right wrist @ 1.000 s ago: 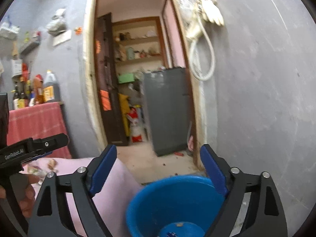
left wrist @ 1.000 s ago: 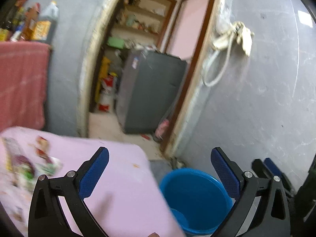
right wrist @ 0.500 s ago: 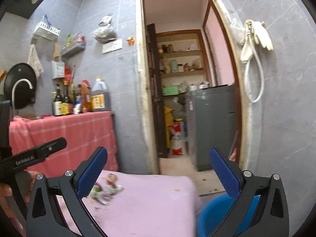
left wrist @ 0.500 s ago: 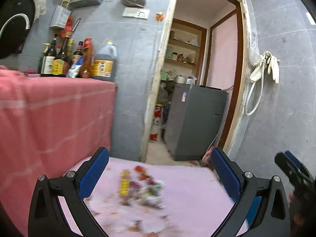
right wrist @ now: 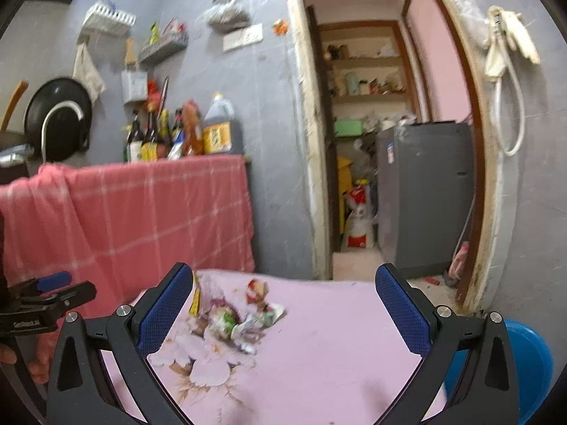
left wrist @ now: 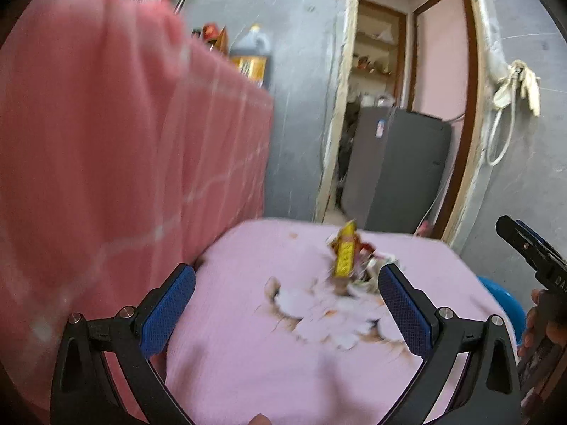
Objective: Collect trash
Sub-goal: 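Return both tools to the table and lower the left tool onto the yellow packet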
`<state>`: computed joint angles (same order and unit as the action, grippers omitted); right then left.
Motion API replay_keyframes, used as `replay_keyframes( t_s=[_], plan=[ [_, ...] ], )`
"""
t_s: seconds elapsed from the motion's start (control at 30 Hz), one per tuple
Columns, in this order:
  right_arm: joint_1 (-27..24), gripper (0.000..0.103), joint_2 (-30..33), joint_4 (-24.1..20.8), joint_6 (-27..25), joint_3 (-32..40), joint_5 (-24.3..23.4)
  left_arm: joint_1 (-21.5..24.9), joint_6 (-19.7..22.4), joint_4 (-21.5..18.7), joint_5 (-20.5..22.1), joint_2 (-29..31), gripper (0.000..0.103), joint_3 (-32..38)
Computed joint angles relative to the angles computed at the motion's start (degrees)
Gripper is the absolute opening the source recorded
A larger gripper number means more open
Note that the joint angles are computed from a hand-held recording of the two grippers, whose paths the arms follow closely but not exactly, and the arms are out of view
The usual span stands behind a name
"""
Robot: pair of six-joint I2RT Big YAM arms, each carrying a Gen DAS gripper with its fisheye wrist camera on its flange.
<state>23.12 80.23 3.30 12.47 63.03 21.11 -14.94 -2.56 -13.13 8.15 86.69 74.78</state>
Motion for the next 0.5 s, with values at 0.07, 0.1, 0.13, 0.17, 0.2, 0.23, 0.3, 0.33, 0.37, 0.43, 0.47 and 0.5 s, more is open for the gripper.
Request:
replay_keyframes(
  t_s=[0.07, 0.1, 0.13, 0.17, 0.2, 0.23, 0.3, 0.33, 0.37, 0.43, 0.47, 0.5],
  plan=[
    [-0.09, 0.103, 1.50, -2.06, -0.29, 1.50, -1.08, 0.31, 0.03, -2.68, 0.30, 1.51, 0.101, 1.68],
    [-0.20, 0.103, 2.37, -3.32, -0.33, 2.45, -1.79, 0.28, 0.24, -4.35, 0.13, 2.44, 0.101, 2.83],
    [-0.30, 0.103, 3.21, -5.00, -0.13, 3.47, -1.87, 0.34, 0.28, -5.55, 0.00, 3.14, 0.101, 3.75],
    [-0.30, 0.103, 3.97, -6.28, 0.08, 4.30, -1.84, 0.33, 0.19, -6.64, -0.01, 3.93, 0.101, 4.62],
    [-0.42, 0.103, 4.85, -8.00, 0.22, 5.40, -2.06, 0.32, 0.19, -7.71, 0.25, 4.61, 0.101, 5.48],
    [-0.63, 0.102, 5.78, -9.87, 0.30, 6.56, -2.59, 0.27, 0.28, -8.70, 0.45, 5.25, 0.100, 6.33],
    [-0.96, 0.096, 7.44, -12.78, 0.65, 8.44, -3.75, 0.57, 0.81, -10.08, 1.83, 6.38, 0.098, 7.78],
    [-1.19, 0.089, 8.30, -14.30, 0.92, 9.49, -4.75, 0.56, 1.02, -10.84, 2.44, 7.01, 0.096, 8.63],
    [-1.43, 0.085, 9.39, -16.46, 1.23, 10.81, -5.74, 0.40, 1.27, -11.71, 3.02, 7.80, 0.092, 9.64],
    [-1.90, 0.070, 11.12, -19.74, 1.73, 12.99, -7.54, 0.23, 1.95, -14.13, 4.42, 9.89, 0.082, 12.59],
    [-2.17, 0.066, 11.88, -21.11, 1.93, 13.95, -8.46, 0.18, 2.11, -15.31, 5.08, 10.65, 0.075, 13.77],
    [-2.45, 0.059, 12.74, -22.77, 2.17, 15.08, -9.62, 0.15, 2.11, -16.59, 6.10, 11.47, 0.073, 15.02]
  ],
)
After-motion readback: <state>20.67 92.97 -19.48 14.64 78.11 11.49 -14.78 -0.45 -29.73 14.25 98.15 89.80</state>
